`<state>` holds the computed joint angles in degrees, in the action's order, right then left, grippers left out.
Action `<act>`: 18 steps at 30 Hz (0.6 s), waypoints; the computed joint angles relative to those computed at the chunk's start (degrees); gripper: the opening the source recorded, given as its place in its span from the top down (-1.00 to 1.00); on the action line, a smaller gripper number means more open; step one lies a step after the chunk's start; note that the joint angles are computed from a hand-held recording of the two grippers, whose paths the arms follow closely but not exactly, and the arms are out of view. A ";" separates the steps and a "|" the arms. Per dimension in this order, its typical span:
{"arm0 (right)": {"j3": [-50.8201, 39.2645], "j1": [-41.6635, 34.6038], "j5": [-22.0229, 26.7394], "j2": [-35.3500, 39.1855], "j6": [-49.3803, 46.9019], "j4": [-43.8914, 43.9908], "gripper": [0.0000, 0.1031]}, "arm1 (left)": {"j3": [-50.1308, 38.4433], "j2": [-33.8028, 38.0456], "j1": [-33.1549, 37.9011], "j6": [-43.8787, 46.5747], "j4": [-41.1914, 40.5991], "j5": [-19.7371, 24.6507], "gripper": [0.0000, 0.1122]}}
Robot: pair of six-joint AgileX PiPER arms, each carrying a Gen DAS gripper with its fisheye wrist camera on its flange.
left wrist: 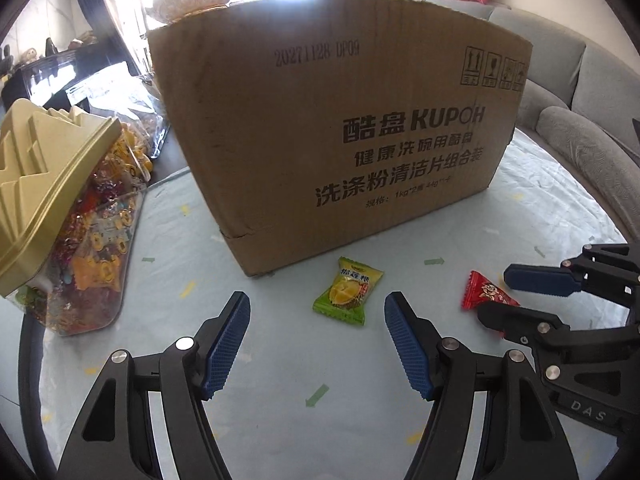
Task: Organize snacks
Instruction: 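Grasp the yellow-green candy packet with the left gripper while the right grasps the red candy packet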
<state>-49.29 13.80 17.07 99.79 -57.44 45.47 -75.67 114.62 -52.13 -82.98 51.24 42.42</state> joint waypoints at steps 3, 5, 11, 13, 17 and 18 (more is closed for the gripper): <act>-0.55 -0.10 0.42 0.73 -0.97 1.33 0.40 | -1.52 1.30 0.83 1.15 -0.27 -0.83 -0.23; -1.16 -0.16 0.79 1.47 -1.19 1.83 0.48 | -2.89 2.33 1.33 2.42 -1.01 -0.92 -0.20; -3.25 -1.35 1.71 2.89 -3.07 4.43 0.57 | -5.22 4.35 2.88 4.77 -3.54 -2.20 -0.03; -4.17 -1.26 1.78 3.36 -2.21 4.14 0.57 | -5.01 4.42 3.46 4.88 -4.16 -3.49 0.02; -5.15 -1.08 1.92 3.81 -2.11 4.06 0.57 | -3.84 4.10 4.00 4.13 -4.33 -5.59 0.22; -5.40 -1.04 2.13 4.03 -1.62 3.62 0.57 | -3.49 3.97 3.98 3.62 -4.06 -6.04 0.28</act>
<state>-54.68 12.76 19.20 103.82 -59.06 49.09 -79.16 118.59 -48.15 -79.36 47.18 36.39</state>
